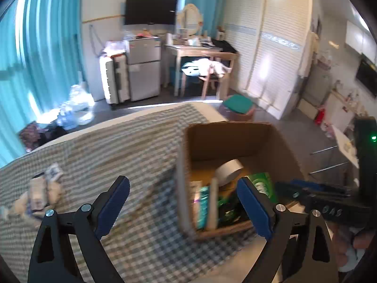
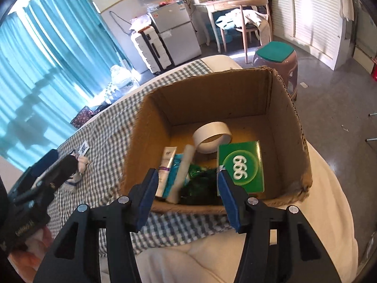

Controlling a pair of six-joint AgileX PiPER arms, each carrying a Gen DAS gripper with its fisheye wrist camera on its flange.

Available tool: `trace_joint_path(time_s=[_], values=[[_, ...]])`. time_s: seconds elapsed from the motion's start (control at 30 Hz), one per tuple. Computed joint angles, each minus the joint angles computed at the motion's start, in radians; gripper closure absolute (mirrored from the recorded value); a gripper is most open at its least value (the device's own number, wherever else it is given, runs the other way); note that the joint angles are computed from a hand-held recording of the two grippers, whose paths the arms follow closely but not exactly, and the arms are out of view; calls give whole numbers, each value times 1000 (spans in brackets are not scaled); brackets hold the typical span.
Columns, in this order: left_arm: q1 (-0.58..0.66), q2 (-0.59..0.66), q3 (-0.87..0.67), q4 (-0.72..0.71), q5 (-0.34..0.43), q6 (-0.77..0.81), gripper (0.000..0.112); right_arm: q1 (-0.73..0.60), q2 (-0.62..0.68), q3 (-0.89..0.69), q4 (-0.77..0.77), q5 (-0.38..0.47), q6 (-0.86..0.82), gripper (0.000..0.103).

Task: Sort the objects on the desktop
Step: 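Open both tools to drop the tube and cup into the box, then grasp the white-and-blue wipes pack with the right tool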

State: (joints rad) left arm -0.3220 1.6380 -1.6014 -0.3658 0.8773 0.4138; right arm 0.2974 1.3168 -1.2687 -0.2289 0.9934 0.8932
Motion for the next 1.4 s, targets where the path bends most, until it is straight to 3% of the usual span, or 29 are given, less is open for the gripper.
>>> trace_joint_path(time_s=[0.13,0.23,0.6,0.77,1.03,1.3,1.4], values=[[129,-120,113,19,-31,43,17,203,-22,-10,-208,-15,201,48],[226,-174,150,77,-33,45,17,343,27,-82,-332,19,294,40],[651,-183,139,-91,40,272,17,565,313,-423,-365,30,269,39],[814,-97,86,-160,41,380,17,611,458,-596,-347,49,228,38],[982,140,-145,-146,66,314,17,635,654,-830,-286,87,119,38],[1019,277,-187,-115,32,316,17,604,887,-1126,-194,136,28,38],[1009,334,-219,-100,21,304,17,582,1035,-1363,-126,211,-43,38]])
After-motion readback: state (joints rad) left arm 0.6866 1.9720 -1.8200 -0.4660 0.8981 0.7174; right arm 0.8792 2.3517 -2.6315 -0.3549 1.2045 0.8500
